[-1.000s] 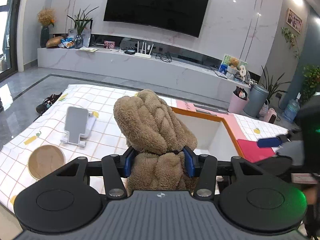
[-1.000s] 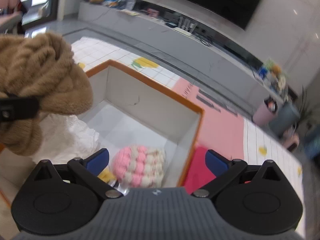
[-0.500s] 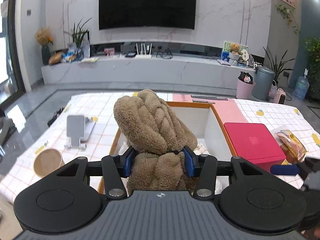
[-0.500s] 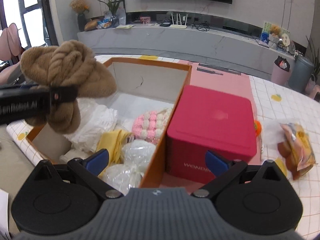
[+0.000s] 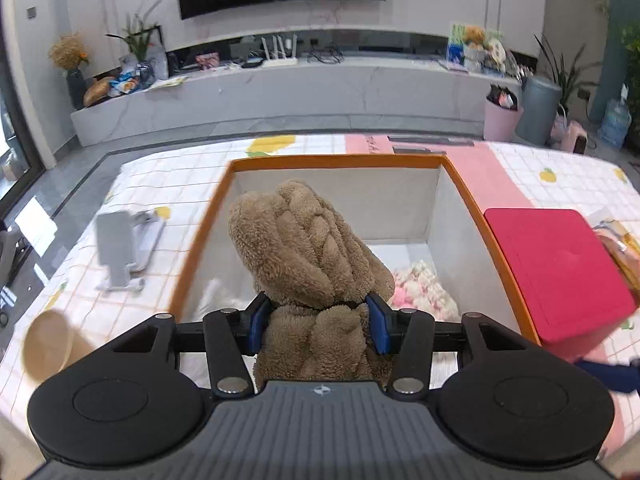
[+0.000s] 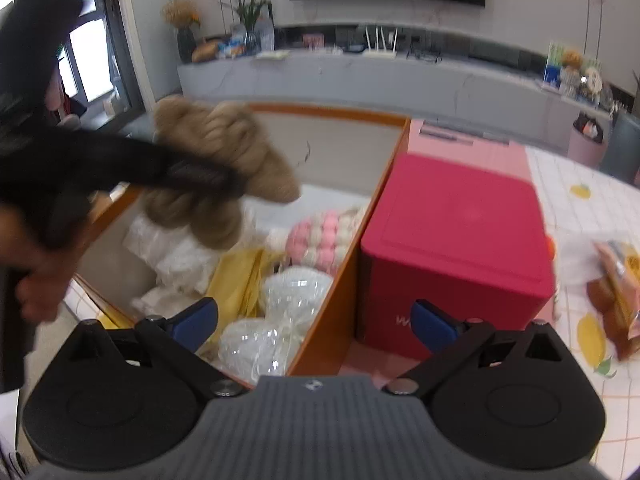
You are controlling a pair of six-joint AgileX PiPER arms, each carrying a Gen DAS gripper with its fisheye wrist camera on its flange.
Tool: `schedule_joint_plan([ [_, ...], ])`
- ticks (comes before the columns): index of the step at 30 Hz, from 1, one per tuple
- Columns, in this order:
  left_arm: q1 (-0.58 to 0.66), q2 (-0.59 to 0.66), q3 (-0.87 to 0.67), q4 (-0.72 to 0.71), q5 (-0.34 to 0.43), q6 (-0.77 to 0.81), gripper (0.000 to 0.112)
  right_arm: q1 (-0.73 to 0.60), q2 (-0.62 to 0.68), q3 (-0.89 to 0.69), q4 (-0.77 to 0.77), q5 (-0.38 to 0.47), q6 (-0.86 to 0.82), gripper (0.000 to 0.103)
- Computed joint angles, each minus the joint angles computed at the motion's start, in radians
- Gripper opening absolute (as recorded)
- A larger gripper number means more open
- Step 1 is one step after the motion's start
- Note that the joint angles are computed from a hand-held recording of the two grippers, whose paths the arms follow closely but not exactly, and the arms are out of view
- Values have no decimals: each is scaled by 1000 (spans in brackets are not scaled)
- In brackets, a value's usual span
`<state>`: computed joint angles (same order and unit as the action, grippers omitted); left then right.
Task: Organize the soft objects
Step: 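Hold the brown plush toy above the orange box with the left gripper, then lower the brown plush toy into the orange box and open the left gripper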
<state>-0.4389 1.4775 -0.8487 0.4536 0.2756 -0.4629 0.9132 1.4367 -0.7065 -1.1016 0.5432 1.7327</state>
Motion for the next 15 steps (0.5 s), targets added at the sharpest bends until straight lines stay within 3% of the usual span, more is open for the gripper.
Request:
schedule_joint_plan([
  [5,1,93,-65,-45,16,28,57,-20,11,15,-18,-45,44,101],
  [8,-19,116,-56,118,14,-126,57,-40,18,17,-20,-76,52,101],
  [12,-18,116,-62,15,12,-24,57,-67,27,29,-47,-122,110,101],
  [15,-32,107,-55,111,11,-96,59,-78,29,41,-64,-153,157,101],
])
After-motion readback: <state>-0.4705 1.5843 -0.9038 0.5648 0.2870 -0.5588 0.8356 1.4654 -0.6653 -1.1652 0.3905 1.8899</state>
